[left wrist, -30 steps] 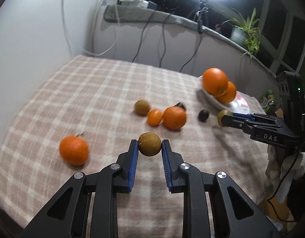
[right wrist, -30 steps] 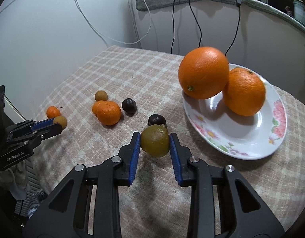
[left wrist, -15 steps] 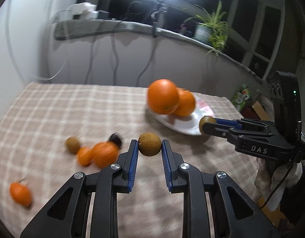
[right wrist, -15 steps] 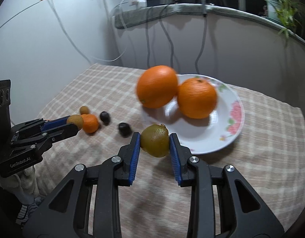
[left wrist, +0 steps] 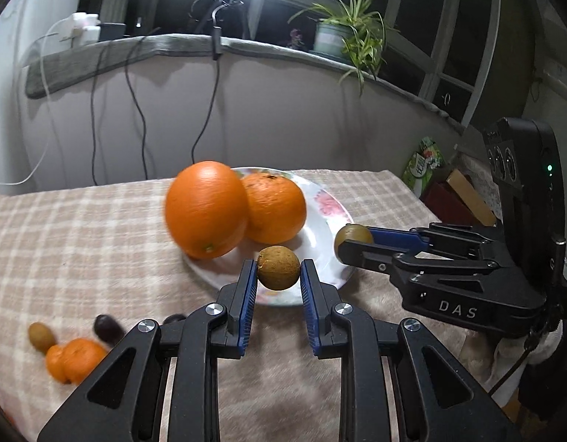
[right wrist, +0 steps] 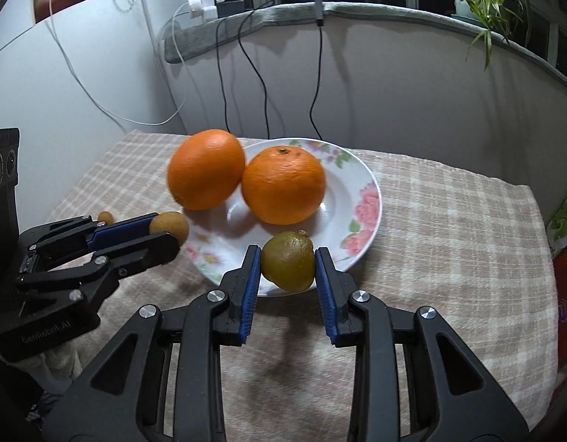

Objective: Organize fruits
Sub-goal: 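Carry the kiwi to the plate and open the left tool while the right tool carries the green fruit, then open the right tool over the plate to drop the green fruit, withdraw both tools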

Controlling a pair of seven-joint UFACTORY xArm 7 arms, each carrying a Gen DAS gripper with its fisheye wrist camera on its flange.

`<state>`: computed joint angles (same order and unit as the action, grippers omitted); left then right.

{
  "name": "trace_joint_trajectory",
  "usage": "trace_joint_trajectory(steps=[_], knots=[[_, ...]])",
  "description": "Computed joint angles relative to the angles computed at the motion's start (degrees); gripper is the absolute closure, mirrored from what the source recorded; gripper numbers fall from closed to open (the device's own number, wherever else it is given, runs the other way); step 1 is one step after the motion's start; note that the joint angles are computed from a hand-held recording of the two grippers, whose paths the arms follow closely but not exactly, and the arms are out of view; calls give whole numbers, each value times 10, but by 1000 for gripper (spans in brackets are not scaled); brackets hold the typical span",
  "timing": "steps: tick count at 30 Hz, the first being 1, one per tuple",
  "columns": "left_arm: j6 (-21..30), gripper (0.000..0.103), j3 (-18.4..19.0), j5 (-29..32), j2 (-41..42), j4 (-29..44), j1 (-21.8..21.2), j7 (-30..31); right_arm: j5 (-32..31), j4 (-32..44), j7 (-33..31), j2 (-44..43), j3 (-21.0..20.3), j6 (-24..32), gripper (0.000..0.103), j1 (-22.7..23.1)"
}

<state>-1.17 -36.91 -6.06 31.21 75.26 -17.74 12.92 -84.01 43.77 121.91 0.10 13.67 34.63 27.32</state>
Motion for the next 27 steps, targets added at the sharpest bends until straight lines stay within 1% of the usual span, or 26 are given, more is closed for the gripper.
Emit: trace_joint_trajectory(steps=[2,9,13,18,21,24,25,26,27], knots=[[8,81,20,5,7,17,-23,-3,-3,-3,1,-2,-4,-3,72,-4],[25,81,75,10,22,52,-83,-16,-12,-4,-3,0,-11,-15,72,-17],[33,81,95,13,25,61,-102,-19,-17,3,-8,8,-14,-21,72,-21],[40,81,103,9,27,67,-110,-21,-22,4,-4,11,-17,-28,72,-23],[48,80,101,7,29,71,-107,-16,-23,4,0,11,-18,-29,72,-24],[48,80,112,7,27,73,-118,-19,-26,3,5,10,-18,-28,72,-24],[50,78,113,7,27,74,-118,-19,-24,3,3,10,-18,-28,72,-25],[51,73,114,7,26,74,-119,-19,-23,3,3,10,-18,-29,71,-25],[51,70,115,6,25,73,-120,-19,-21,3,2,10,-18,-29,71,-25]])
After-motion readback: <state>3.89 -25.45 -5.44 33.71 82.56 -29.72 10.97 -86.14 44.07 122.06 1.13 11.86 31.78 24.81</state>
